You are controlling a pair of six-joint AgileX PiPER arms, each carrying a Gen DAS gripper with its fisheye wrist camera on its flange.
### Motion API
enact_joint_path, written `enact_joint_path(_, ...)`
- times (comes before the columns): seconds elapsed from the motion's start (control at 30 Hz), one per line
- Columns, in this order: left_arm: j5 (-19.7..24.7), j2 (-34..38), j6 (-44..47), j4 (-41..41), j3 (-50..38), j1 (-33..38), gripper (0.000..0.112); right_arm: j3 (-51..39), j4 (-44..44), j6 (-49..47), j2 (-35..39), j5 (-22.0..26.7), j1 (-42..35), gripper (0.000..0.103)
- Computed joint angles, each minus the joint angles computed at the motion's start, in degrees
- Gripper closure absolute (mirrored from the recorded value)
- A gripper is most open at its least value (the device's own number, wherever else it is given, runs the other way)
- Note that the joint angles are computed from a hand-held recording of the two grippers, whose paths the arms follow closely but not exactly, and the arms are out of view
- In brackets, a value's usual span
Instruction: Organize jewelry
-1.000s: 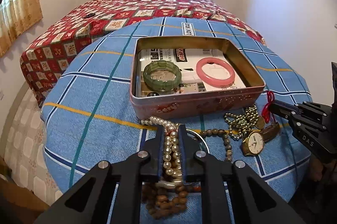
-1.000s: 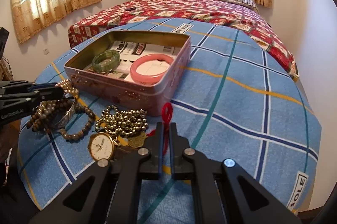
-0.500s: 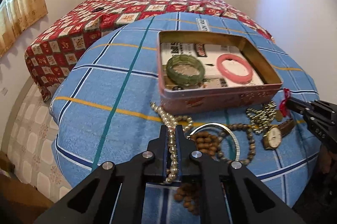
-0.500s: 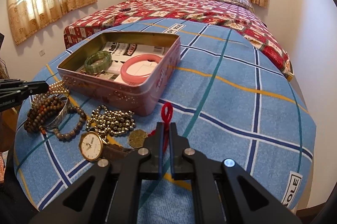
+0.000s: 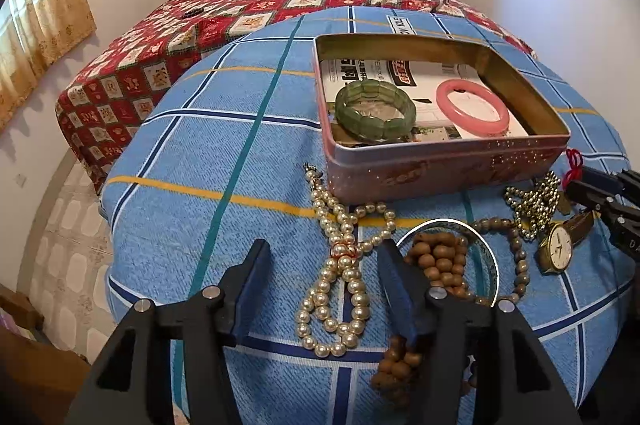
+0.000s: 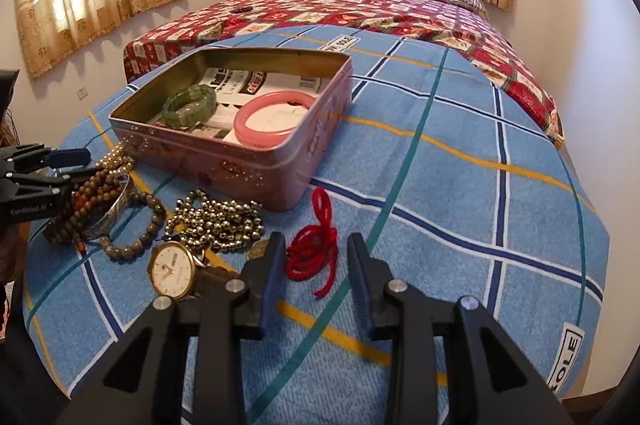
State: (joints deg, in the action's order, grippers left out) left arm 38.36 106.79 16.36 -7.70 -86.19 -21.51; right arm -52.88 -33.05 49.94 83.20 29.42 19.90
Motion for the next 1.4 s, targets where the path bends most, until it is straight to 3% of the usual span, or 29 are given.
enact_joint_path(0.33, -0.19, 0.35, 1.32, -1.87, -0.21, 0.61, 0.056, -0.16, 2.33, -2.09, 0.52, -0.63, -1.09, 0.068)
enact_joint_path(0.47, 1.95, 1.00, 3.48, -4.05, -1.14, 1.00, 0.093, -0.19, 1.48, -2.53, 0.66, -0.70, -0.32, 0.087)
enact_joint_path(0.57, 2.09, 0.74, 3.84, -4.17, -0.79, 0.81, 0.099, -0.34, -1.26, -0.48, 0.87, 0.13, 1.01, 0.094)
enact_joint_path(0.9, 1.44, -1.75, 1.99, -3.15, -0.47, 1.33, 0.100, 0.09, -8.26, 5.61, -1.31, 1.91, 1.91, 0.096)
enact_joint_path(1.4, 0.49, -7.26, 1.53, -3.09, -1.35, 2.27, 0.100, -1.09, -9.56, 6.08, -3.19, 3.21, 2.34, 0.097)
